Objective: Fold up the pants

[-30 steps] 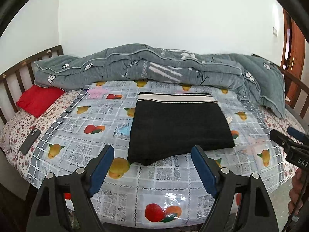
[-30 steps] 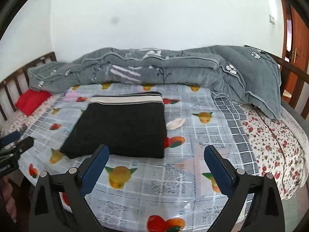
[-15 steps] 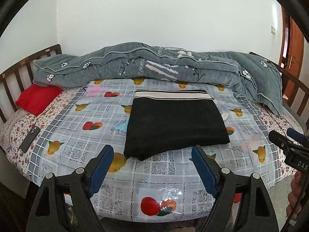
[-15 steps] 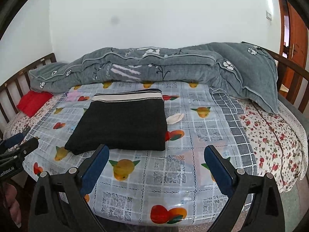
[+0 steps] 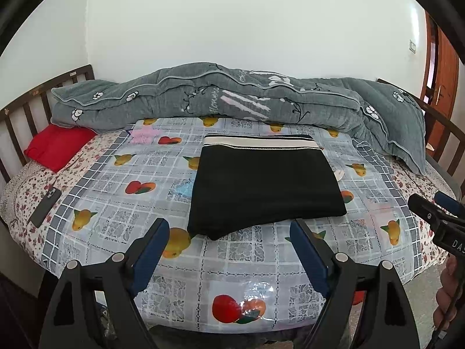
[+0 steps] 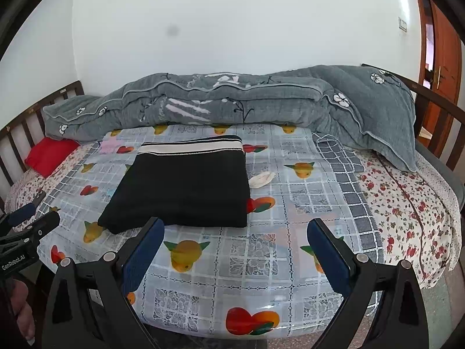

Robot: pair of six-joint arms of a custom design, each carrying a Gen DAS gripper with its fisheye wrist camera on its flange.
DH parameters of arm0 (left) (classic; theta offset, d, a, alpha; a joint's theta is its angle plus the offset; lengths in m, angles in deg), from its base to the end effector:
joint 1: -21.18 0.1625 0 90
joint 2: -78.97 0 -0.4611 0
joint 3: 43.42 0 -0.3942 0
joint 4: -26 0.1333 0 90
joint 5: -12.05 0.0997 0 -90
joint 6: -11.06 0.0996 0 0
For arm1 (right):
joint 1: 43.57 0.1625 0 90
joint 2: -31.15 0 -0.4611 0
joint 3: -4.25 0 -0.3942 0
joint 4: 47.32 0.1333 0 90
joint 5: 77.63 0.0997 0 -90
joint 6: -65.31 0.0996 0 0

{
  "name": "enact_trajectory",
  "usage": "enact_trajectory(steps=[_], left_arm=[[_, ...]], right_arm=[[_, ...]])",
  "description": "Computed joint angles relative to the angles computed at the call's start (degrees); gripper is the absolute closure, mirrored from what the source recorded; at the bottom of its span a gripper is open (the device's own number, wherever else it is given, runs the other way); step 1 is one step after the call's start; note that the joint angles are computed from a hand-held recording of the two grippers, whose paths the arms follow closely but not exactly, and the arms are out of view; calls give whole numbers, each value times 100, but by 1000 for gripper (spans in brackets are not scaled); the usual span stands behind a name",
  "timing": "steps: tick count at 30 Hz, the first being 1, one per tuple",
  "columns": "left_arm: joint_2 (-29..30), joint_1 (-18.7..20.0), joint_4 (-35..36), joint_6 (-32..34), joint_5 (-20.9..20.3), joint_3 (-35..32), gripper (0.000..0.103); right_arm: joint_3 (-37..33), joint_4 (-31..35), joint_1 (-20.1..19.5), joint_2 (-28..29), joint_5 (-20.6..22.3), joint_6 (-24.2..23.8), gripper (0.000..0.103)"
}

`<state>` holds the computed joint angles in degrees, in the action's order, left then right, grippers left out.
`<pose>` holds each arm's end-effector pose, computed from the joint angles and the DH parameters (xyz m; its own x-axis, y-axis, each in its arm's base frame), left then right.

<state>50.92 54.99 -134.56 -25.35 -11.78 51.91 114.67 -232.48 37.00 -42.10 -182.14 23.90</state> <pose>-0.4244 -0.5543 -0.0188 -0.7083 -0.0830 -0.7010 0.5083 0.6291 -0.5881 0.0116 -0.5915 0.3993 -0.7476 -0.0697 0.6605 -0.5435 0.6357 -0.5481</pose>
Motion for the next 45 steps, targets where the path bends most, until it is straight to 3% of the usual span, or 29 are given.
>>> enact_trajectory(steps=[45], left_arm=[[43,96,-91,187,9,-154,17]], right_arm=[[-96,120,-15,30,81,179,6]])
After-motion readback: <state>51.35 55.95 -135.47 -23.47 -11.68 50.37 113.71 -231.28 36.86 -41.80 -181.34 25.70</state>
